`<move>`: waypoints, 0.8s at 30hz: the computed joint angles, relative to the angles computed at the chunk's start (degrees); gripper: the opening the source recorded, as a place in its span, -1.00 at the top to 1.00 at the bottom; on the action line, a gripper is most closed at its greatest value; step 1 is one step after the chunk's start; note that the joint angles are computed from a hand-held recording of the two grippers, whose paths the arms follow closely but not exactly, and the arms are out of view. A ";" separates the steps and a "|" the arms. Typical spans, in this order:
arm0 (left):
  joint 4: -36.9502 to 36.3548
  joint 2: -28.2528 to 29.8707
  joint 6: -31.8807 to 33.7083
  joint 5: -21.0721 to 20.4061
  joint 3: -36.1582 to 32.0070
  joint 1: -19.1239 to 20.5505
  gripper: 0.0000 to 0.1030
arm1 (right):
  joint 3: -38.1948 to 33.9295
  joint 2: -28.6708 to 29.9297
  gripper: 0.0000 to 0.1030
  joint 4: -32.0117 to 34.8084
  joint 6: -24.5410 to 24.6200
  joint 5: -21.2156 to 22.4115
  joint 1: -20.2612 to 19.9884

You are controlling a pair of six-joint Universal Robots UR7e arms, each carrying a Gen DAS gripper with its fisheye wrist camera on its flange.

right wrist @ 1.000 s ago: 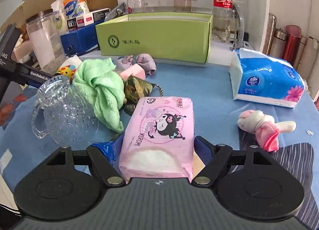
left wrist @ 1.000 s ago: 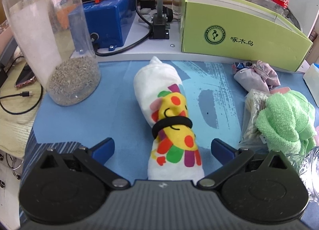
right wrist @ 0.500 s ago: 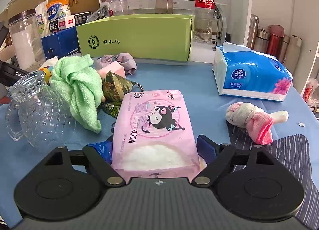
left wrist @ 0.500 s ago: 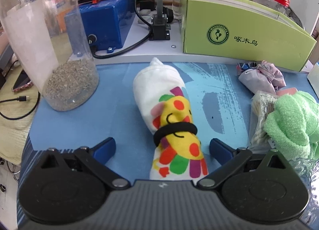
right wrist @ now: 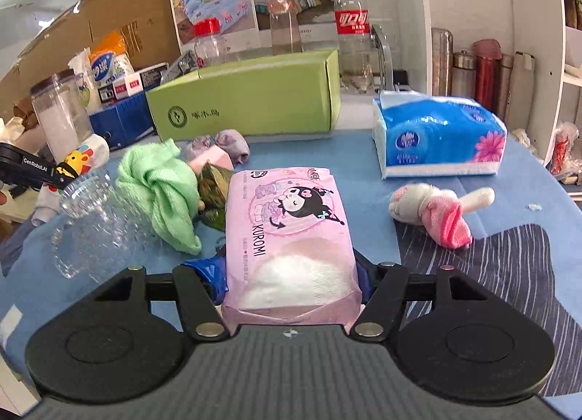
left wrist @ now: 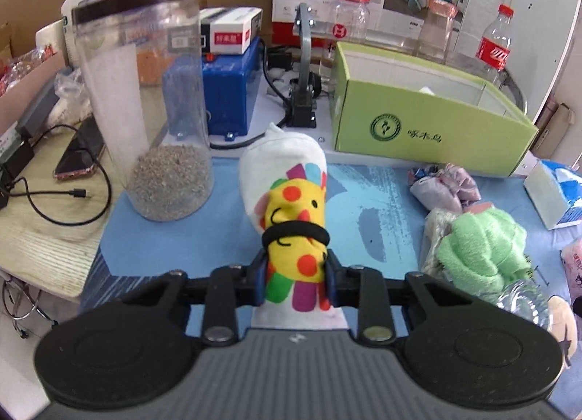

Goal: Organize soft objects
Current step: 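Close the left tool on the sock roll while the right tool grasps the wipes pack, then lower the sock roll into the green box with the left tool while the right releases the wipes there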

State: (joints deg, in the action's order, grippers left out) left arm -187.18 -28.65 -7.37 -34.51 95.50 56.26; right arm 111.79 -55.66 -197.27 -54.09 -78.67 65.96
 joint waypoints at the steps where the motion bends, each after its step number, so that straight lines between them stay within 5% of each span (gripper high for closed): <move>1: -0.91 -0.16 1.28 0.07 -0.30 -0.40 0.42 | 0.20 -0.55 0.03 -0.21 -0.04 1.39 0.25; 5: -2.31 1.59 7.75 -1.96 -7.08 -1.04 0.42 | -2.91 -0.28 0.02 0.52 -1.76 4.83 2.92; 10: 3.52 7.56 13.42 -5.94 -23.66 0.23 0.42 | -15.77 5.56 0.02 4.48 0.26 5.90 7.75; 19: 27.27 25.67 15.81 -8.98 -63.85 4.45 0.38 | -46.32 21.76 0.01 20.14 7.05 -2.22 13.45; 21: 32.79 29.72 15.45 -8.82 -72.04 5.26 0.13 | -51.38 24.70 -0.05 23.91 7.46 -4.26 13.98; 22: 34.44 31.51 15.77 -8.06 -75.37 5.45 -0.37 | -53.51 25.91 -0.05 25.88 7.92 -5.71 14.26; 24: 33.07 33.29 17.78 -6.61 -77.87 5.61 -0.39 | -56.68 27.90 -0.05 28.96 8.44 -8.01 14.63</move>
State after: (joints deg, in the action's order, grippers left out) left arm -154.11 4.65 10.41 -41.12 17.63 61.87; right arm 55.11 -27.76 -168.32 -45.65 -86.68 80.59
